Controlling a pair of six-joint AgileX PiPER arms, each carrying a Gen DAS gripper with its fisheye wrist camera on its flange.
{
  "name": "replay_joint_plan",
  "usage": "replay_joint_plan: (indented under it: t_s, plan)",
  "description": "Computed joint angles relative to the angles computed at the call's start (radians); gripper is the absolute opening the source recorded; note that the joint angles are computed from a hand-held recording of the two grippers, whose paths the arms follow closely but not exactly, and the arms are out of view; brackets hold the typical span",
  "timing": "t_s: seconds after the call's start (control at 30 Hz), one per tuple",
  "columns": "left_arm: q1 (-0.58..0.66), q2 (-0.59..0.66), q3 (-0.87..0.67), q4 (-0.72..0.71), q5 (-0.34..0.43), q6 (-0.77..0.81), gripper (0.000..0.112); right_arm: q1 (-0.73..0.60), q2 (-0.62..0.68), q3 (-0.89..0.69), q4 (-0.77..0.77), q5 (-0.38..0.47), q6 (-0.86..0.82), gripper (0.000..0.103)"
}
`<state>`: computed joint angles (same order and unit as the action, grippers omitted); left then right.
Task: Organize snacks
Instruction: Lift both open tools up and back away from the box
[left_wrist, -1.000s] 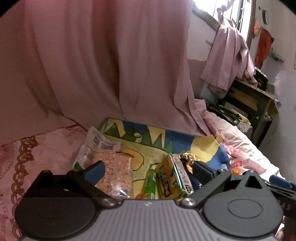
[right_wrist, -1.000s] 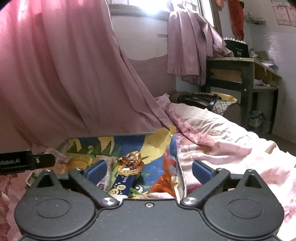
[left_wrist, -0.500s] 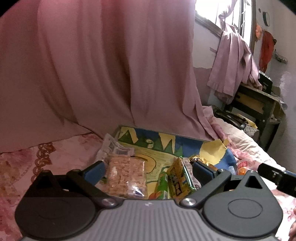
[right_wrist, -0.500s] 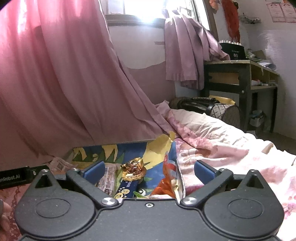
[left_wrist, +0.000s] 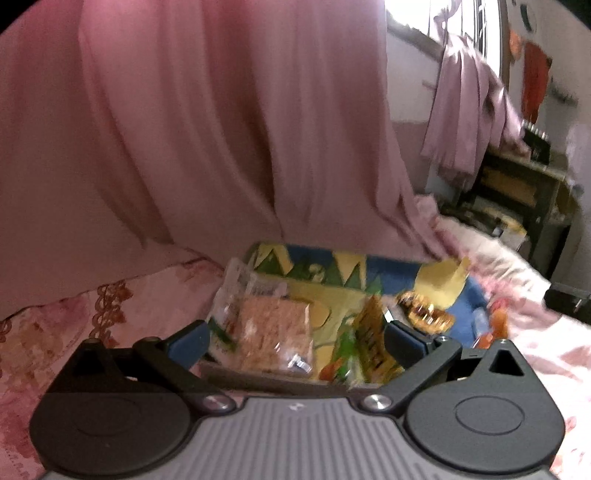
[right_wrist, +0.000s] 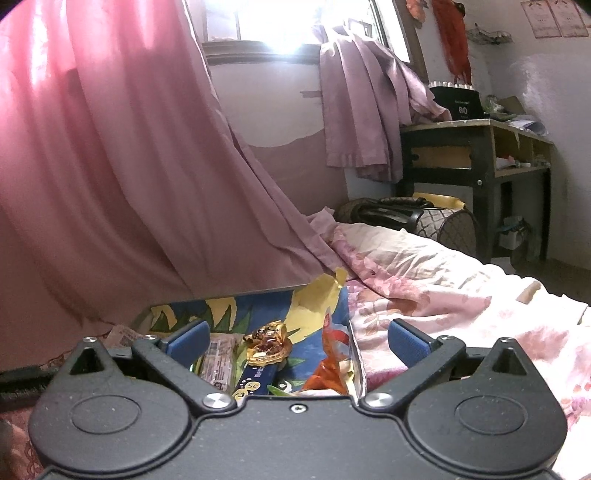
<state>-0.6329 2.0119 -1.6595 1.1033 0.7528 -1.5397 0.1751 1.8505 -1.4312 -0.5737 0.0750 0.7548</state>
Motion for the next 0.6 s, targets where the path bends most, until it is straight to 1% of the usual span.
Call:
replay_joint_plan:
  t_s: [0.1, 0.2, 0.27, 0.6]
  plan:
    - [0.003, 0.007, 0.007, -0.039, 0.016, 0.039, 0.103, 0.000, 0.006, -0.007, 0.091, 0.005, -0.092, 0.102]
    - [0.002, -0.005, 0.034, -0.050, 0.021, 0.038, 0.103, 0.001, 0.009, -0.012, 0.187, 0.011, -0.190, 0.102]
    - [-0.003, -0.016, 0.049, -0.050, 0.029, 0.035, 0.103, 0.003, 0.009, -0.014, 0.220, 0.015, -0.229, 0.102]
    - [-0.039, -0.095, 0.141, -0.028, 0.056, -0.025, 0.103, 0.013, -0.058, 0.063, 0.249, 0.005, -0.265, 0.102]
